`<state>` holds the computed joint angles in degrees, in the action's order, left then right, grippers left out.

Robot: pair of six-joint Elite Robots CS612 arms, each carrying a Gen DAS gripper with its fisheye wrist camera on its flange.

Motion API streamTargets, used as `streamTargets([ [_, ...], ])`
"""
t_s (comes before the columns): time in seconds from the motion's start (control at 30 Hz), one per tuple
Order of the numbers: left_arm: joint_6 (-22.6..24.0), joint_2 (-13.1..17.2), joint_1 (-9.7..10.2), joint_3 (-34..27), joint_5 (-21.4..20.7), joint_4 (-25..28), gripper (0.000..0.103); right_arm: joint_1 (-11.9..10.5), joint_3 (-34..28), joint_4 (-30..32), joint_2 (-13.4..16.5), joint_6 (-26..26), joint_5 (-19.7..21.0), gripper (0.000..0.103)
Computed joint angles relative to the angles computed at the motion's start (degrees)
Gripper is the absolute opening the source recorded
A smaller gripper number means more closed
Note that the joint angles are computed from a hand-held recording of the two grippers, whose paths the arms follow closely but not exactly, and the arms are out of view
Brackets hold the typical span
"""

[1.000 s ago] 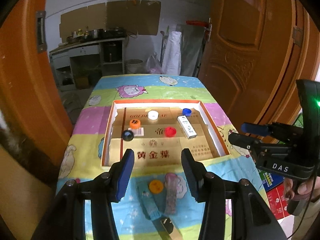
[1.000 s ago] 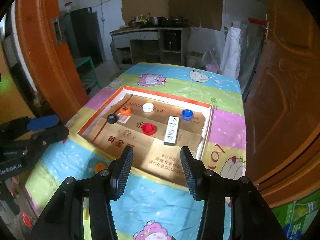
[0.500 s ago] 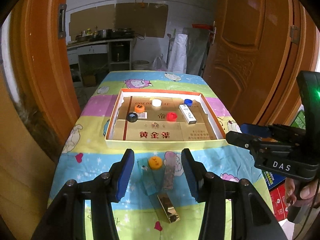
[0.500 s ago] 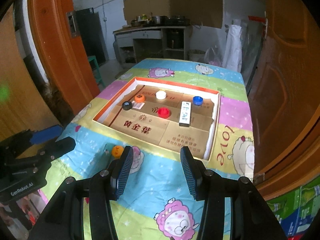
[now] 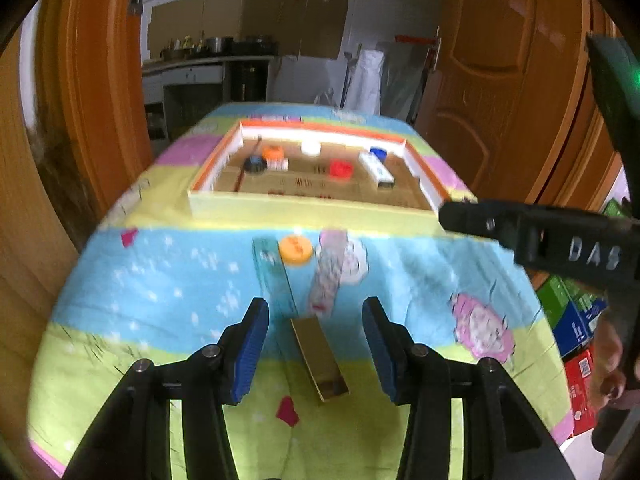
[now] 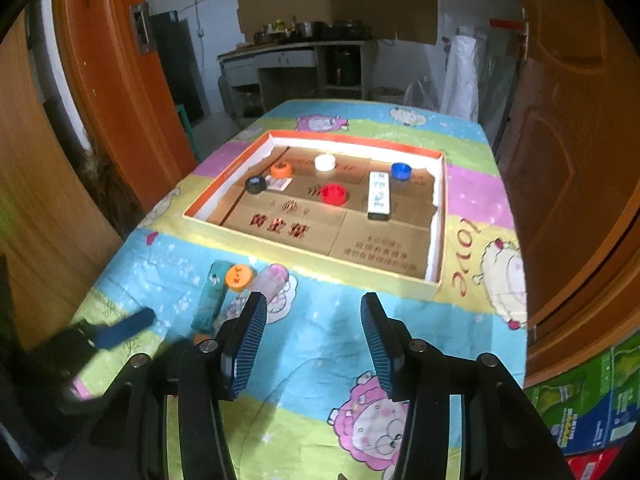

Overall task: Organize rigid objects
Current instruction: 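Grasp the gold box with the left gripper while the right grasps the clear floral bottle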

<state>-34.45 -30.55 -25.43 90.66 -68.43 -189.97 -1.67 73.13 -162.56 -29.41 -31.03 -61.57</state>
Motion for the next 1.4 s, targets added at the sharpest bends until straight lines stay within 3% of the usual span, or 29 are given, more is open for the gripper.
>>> streamTargets([
  [0.2,-1.54,1.27,-0.30,-0.74,-0.91,1.64,0.049,0.68,-0.56,1.61,0.78,-0.37,-0.44,0.051],
  [0.27,-2.44,1.46,-0.24,-0.93,-1.21,2.92,0.041,0.96,-1.03,2.06,1.15,-0.19,-0.57,0.051],
  [0.3,-3.06,1.54,-0.14,-0.96,-1.42,3.42,0.029,1.12,-1.34,2.47,1.33,-0.14,-0.64,0.051],
  [0.4,-4.10,1.94,0.24,-0.51,-3.42,0.96,0.023,1.63,-2.24,4.24,1.89,-0.32,-0.82,0.051],
  [0.7,-3.85,1.84,0.27,1.30,-3.87,-2.78,0.020,3.45,-5.21,9.04,3.94,0.64,-1.15,0.051],
  [0.97,-3.62,1.28,0.16,3.06,-3.03,-4.39,0.020,5.20,-8.09,10.85,5.90,2.37,-5.48,0.050],
  [1.13,-3.63,1.17,0.27,3.64,-3.18,-5.27,0.020,5.60,-9.00,12.33,6.42,2.45,-6.11,0.038],
  [1.2,-3.78,1.16,0.34,3.84,-3.17,-5.71,0.020,5.54,-8.86,12.09,6.36,2.69,-5.81,0.026],
  [1.4,-4.10,1.32,0.58,4.16,-3.11,-7.58,0.020,4.60,-7.65,10.76,5.84,3.50,-3.49,0.021],
])
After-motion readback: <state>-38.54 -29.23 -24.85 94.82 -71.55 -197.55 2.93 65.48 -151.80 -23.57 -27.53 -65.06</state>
